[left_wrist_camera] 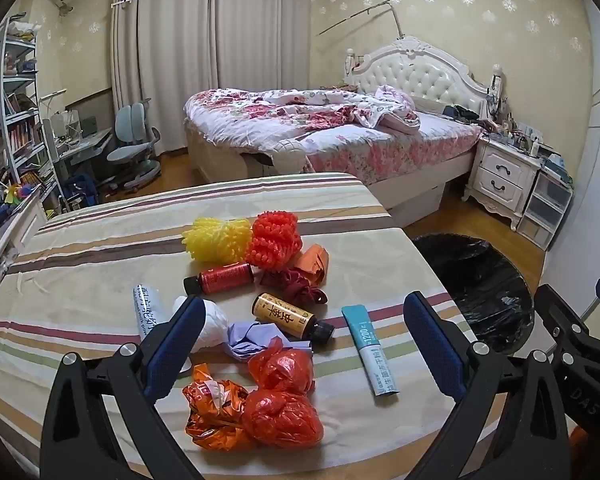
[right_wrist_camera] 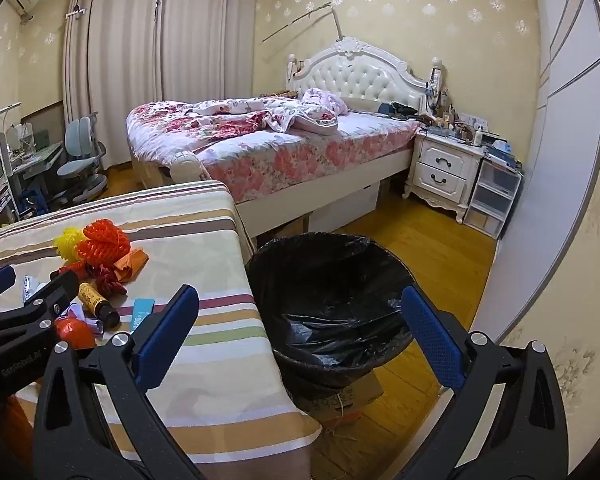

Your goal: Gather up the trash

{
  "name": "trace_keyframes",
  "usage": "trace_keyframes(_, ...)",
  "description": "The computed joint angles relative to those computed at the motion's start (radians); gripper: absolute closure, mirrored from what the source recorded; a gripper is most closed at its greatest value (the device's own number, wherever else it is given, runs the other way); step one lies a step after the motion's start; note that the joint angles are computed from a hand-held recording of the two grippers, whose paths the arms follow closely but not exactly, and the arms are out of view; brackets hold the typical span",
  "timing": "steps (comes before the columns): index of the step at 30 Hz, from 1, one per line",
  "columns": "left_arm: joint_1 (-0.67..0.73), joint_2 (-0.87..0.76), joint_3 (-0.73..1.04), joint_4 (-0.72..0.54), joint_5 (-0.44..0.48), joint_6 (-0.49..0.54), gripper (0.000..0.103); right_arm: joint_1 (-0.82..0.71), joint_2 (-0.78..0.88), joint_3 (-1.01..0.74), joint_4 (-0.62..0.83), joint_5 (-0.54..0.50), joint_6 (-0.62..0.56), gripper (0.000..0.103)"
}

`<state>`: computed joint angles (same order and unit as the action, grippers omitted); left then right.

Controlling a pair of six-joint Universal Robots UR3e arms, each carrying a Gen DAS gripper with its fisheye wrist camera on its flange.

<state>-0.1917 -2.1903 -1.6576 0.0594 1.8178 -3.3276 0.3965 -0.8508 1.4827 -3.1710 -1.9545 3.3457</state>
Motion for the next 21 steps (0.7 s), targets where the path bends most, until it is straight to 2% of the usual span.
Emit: trace_keyframes(21,0.003,-0.005,0.017,-0.023,0.004,0.002,0.006,-0.007,-0.001,0.017,-0.012,0.006,0.005,0.004)
